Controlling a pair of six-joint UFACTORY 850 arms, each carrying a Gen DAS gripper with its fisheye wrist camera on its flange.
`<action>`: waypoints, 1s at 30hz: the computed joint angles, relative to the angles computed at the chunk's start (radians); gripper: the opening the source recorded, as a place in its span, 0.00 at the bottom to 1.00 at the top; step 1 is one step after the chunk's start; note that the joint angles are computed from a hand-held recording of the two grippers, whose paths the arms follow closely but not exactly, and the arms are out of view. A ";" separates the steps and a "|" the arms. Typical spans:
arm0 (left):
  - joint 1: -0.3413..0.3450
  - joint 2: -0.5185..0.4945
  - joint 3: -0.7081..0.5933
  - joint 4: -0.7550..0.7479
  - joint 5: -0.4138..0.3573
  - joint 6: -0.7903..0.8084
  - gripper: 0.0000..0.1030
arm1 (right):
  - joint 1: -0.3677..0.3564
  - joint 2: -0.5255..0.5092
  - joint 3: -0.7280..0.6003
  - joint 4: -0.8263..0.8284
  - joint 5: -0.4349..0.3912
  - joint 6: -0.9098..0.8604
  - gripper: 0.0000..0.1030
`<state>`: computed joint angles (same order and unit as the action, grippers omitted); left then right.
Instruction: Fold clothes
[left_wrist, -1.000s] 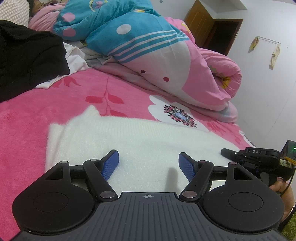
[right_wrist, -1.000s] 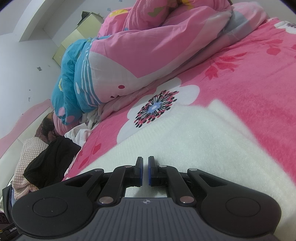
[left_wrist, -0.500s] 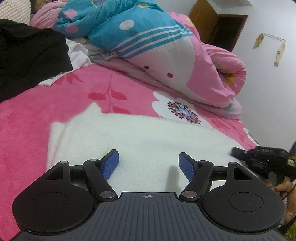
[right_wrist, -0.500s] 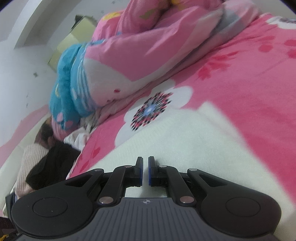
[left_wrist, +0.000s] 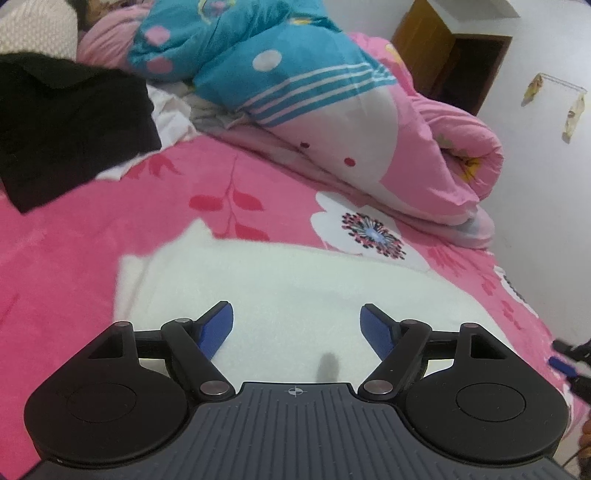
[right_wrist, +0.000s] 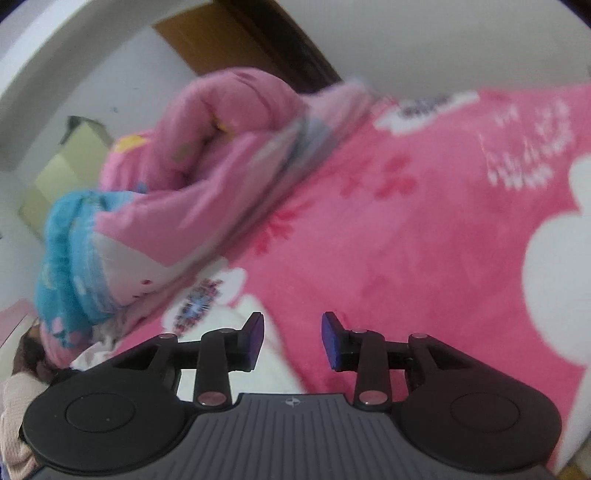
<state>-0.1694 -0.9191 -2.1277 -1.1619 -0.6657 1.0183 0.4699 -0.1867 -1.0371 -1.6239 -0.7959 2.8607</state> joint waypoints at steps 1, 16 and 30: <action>0.000 0.011 0.012 0.005 -0.002 0.003 0.77 | 0.010 0.004 -0.009 -0.003 -0.002 -0.031 0.36; -0.039 0.081 0.116 0.228 0.090 -0.069 1.00 | 0.047 -0.281 -0.429 0.452 0.184 -0.976 0.56; -0.055 0.088 0.119 0.314 0.114 -0.145 1.00 | 0.084 -0.357 -0.495 0.472 0.056 -1.117 0.63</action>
<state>-0.2244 -0.8310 -2.0090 -0.8480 -0.5516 0.8732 0.5539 -0.5441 -1.5325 -1.1522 -0.7400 1.7440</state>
